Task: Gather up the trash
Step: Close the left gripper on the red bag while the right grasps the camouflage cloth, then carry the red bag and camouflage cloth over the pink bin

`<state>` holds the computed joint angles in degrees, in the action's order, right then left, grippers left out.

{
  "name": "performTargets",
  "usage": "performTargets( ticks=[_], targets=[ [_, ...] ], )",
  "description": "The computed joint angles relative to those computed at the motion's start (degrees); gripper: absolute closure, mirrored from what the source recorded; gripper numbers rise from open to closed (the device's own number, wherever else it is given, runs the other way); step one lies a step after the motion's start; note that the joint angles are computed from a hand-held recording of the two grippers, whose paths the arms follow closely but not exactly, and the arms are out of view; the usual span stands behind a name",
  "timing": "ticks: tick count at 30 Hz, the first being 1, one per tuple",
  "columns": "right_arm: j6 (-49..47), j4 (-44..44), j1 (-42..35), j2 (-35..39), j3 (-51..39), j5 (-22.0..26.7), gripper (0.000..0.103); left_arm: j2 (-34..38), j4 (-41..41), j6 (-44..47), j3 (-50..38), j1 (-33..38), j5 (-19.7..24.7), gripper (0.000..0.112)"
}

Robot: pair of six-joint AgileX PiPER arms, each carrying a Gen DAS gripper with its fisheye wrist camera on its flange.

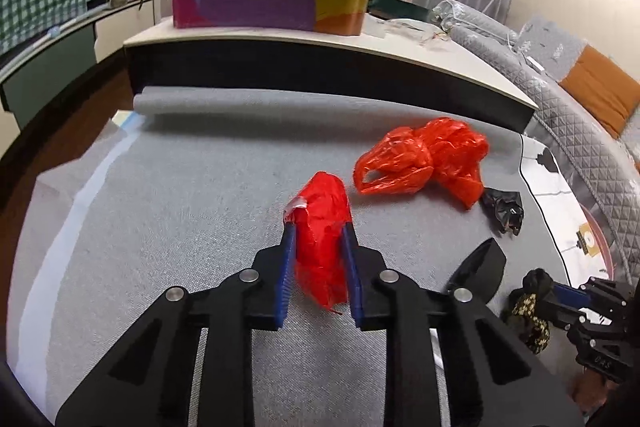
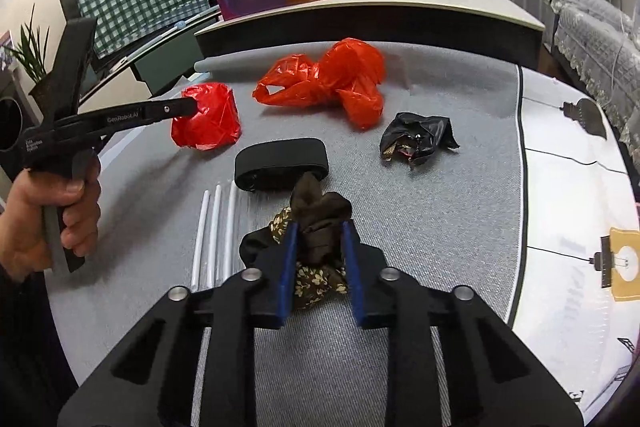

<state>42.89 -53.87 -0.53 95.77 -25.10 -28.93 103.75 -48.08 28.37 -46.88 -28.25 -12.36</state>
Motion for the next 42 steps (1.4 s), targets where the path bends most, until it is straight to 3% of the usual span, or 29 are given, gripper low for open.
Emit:
performTargets(
  ticks=[5,13,26,38,42],
  targets=[
    [-2.1,2.8,-2.0,-2.2,2.3,-1.2,0.089,-1.8,-2.7,2.9,1.6,-1.9,-2.2,0.093],
    [-3.2,4.4,-8.3,-6.6,6.0,-4.0,0.089,-5.0,-3.8,3.6,4.0,-4.6,-4.7,0.094],
    [-4.6,5.6,-14.5,-13.4,9.3,-3.3,0.089,-8.5,-0.9,0.4,6.8,-8.7,-7.3,0.094],
    [13.6,-12.5,-22.4,-24.4,8.0,0.5,0.089,-10.1,-3.6,2.3,7.5,-14.1,-9.2,0.094],
    [22.9,-22.8,-26.7,-26.8,6.3,-0.5,0.089,-9.7,-5.7,4.2,7.0,-16.6,-10.0,0.094]
  ],
)
